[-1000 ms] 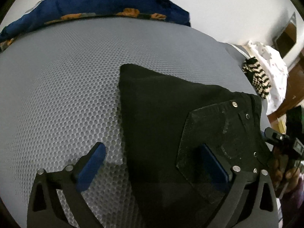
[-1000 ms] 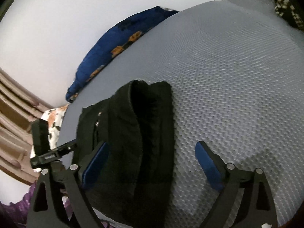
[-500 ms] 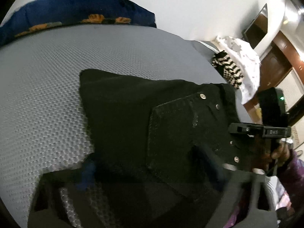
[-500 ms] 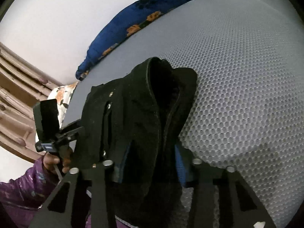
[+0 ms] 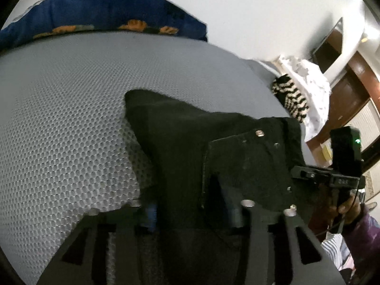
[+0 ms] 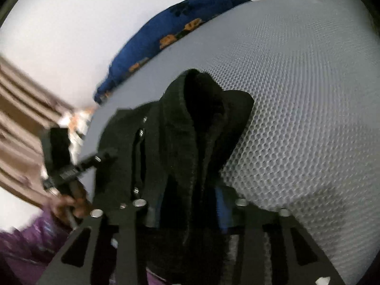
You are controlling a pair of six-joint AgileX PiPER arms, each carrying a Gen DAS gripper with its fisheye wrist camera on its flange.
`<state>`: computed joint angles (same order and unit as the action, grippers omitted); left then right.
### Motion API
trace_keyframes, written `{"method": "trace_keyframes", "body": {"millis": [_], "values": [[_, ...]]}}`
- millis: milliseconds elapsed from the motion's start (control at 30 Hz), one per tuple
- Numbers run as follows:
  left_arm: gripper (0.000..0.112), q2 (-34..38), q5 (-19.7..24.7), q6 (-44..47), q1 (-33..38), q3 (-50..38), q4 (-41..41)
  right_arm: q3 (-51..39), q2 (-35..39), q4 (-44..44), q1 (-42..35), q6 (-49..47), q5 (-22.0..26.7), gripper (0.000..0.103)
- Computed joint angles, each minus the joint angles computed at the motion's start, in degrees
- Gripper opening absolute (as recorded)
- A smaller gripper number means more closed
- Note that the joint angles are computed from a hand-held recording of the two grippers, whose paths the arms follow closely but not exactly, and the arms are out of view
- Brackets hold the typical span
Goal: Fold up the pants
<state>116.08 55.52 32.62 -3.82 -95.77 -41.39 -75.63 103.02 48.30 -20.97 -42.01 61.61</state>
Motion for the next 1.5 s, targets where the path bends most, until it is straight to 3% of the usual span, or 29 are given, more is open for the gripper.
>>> {"method": "trace_keyframes", "body": {"millis": [33,133,167,233,267,300,333,400,567,733,1033,1500], "values": [[0.061,1.2,1.3,-0.9,0.4,-1.5,0.1,-0.7,-0.2,-2.3,0.8,0.7,-0.6,0.063],[0.064,4.2,5.4,0.6,2.3,-5.0,-3.3,-2.6,2.0,-1.1,0.3,-0.5,2.1,0.069],[0.065,4.4,5.4,1.7,2.2,-5.1,-3.9,-2.8,2.5,-0.2,0.2,-0.8,2.6,0.067],[0.066,4.2,5.1,3.4,1.2,-4.9,-3.2,-3.3,3.9,1.5,0.6,-1.1,4.2,0.042],[0.063,3.5,4.1,4.2,0.4,-4.2,-2.3,-2.6,3.8,2.3,1.5,-1.6,3.3,0.039],[0.046,3.2,4.3,5.1,0.2,-3.7,-2.9,-1.4,3.3,3.3,1.8,-2.5,2.5,0.035],[0.037,2.8,4.1,5.7,0.1,-3.2,-3.3,-0.8,3.0,4.1,1.9,-2.9,2.1,0.031],[0.028,-0.4,0.1,7.6,-0.6,0.6,-2.9,1.3,1.9,7.2,0.9,-3.6,1.9,0.028],[0.023,-5.1,-6.0,5.5,-0.7,6.0,-3.0,4.4,-1.1,9.4,2.3,-3.3,-0.3,0.026],[0.022,-8.4,-7.5,4.5,1.8,8.1,-3.6,3.7,-2.7,12.1,5.0,-2.0,-1.1,0.025],[0.022,-11.2,-7.1,1.7,7.3,5.1,2.3,-3.3,0.4,14.3,13.3,3.0,-3.2,0.025],[0.022,-5.6,-3.5,1.7,15.5,-6.9,4.2,-21.6,11.0,11.8,23.3,13.4,-5.0,0.025]]}}
